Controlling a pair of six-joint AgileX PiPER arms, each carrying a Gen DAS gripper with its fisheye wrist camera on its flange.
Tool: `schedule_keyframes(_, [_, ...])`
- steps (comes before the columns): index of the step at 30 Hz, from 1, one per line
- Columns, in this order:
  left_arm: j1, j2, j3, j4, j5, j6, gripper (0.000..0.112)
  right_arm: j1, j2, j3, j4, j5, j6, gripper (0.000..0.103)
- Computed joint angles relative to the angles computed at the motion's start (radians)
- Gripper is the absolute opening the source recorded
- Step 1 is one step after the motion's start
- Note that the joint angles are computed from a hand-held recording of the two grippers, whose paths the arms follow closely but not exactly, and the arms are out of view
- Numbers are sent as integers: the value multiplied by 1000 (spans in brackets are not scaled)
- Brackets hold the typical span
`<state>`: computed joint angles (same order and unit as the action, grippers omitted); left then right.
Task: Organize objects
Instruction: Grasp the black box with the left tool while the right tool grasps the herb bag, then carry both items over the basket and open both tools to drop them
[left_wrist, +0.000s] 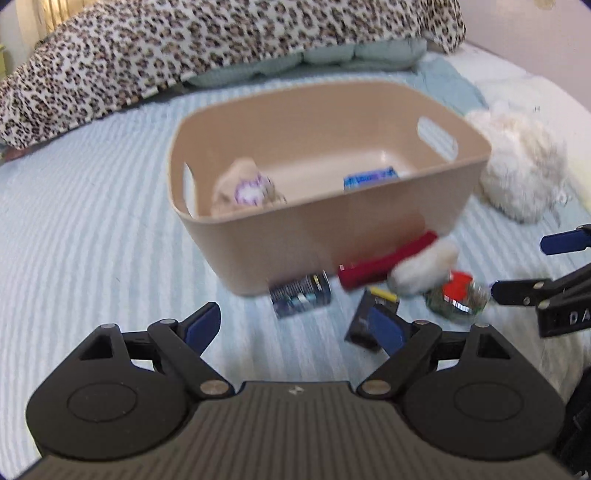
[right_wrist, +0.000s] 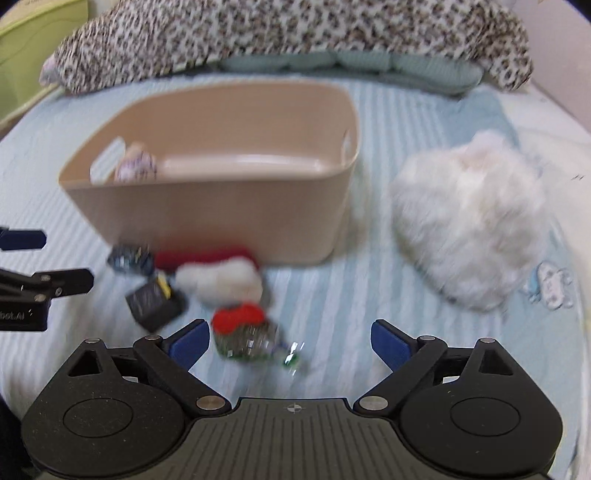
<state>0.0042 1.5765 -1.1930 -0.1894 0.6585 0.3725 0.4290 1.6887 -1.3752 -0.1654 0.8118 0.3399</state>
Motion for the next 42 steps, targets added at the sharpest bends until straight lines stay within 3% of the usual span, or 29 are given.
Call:
schedule_keyframes(9, [-47,83,39,-38,-59,64,88,-5,84,37,97,-61,-46,92])
schedule_keyframes(16, [-58,167,14,-101,-97,136,88,-29,145,19,152,-105,-95,76])
schedule_keyframes(18, [-44,192,-4,-164,-73,189,85,-29,147,21,154,-115,-110,68])
schedule_keyframes(22, [-30,204,8,-241,-86,257,73,-26,138,36,156,-132,-130,62])
schedule_keyframes(24, [-25,192,23,-286,-92,319,60,-20,130,45,153,-141,-138,60])
schedule_keyframes(26, [-22,181,29,-304,-85,362,40,-10,122,54,141,-144,-138,58])
schedule_keyframes(27, [-19,176,29,-310,-73,374,36,-6,118,57,137,-143,-138,57])
schedule_keyframes(42, [77,-13,137,-299,-16,368,33,25,-71,165,75,-115,-71,55])
